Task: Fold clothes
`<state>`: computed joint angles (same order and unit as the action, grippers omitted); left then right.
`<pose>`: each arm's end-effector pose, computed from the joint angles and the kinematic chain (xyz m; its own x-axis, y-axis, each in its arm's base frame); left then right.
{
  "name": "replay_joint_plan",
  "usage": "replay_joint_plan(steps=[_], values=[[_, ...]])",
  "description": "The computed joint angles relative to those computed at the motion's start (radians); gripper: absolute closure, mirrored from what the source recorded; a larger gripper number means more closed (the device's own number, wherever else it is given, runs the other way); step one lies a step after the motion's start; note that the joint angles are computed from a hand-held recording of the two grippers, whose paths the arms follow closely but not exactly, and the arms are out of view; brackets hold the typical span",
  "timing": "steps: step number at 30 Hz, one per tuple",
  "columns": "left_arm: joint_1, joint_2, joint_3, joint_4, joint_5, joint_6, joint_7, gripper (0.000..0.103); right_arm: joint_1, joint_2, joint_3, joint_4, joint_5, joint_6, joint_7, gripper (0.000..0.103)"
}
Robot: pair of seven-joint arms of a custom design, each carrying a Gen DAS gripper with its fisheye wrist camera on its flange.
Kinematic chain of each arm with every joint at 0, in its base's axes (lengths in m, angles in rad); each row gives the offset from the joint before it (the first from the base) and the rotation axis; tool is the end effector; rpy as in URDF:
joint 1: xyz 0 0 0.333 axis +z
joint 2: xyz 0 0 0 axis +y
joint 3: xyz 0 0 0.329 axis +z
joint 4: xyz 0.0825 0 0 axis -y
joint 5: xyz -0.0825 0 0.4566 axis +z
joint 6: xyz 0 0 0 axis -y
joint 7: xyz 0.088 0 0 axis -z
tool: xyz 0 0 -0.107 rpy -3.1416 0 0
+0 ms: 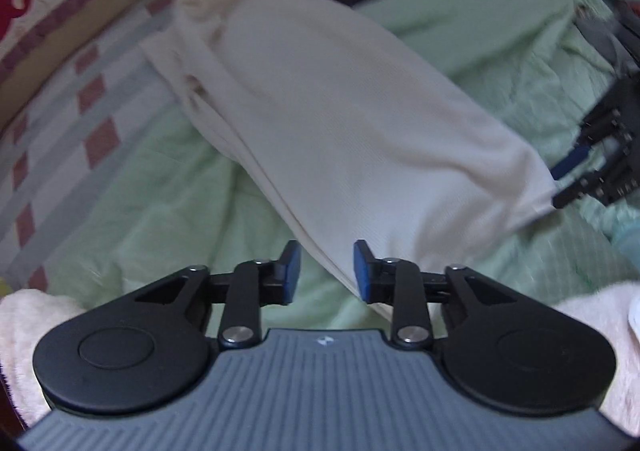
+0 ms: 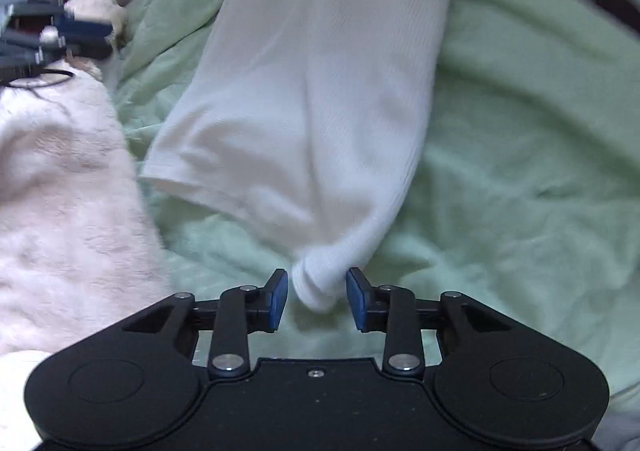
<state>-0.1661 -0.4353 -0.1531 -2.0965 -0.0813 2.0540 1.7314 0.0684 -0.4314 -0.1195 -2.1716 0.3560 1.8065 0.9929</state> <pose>0.4906 -0.1798 0.6388 -0.4310 -0.9013 -0.0442 -0.8284 0.4147 -0.3765 0.4981 -0.0030 0.5747 0.4606 -0.8347 -0.3018 -0.8831 -0.3967 -0.2506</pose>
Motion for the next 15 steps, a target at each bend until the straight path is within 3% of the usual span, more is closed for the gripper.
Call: replay_joint_plan(steps=[2, 5, 9, 12, 13, 15], values=[[0.022, 0.039, -0.006, 0.010, 0.013, 0.097, -0.057, 0.056, 0.004, 0.014, -0.019, 0.026, 0.068, 0.066, -0.006, 0.065], [0.049, 0.129, 0.001, 0.028, 0.015, 0.284, -0.127, 0.053, 0.026, 0.059, -0.048, 0.068, 0.243, 0.202, -0.031, 0.062], [0.091, 0.311, -0.006, 0.108, 0.096, 0.498, -0.242, 0.051, 0.067, 0.197, -0.039, 0.153, 0.463, 0.467, -0.134, 0.061], [0.106, 0.459, 0.003, 0.191, 0.178, 0.615, -0.328, 0.051, 0.070, 0.388, -0.012, 0.315, 0.605, 0.512, -0.161, 0.060], [0.108, 0.504, 0.008, 0.223, 0.151, 0.630, -0.323, 0.051, 0.062, 0.456, 0.002, 0.381, 0.644, 0.509, -0.146, 0.059], [0.119, 0.572, 0.002, 0.267, 0.051, 0.664, -0.255, 0.051, 0.039, 0.603, 0.031, 0.541, 0.699, 0.466, -0.053, 0.046]])
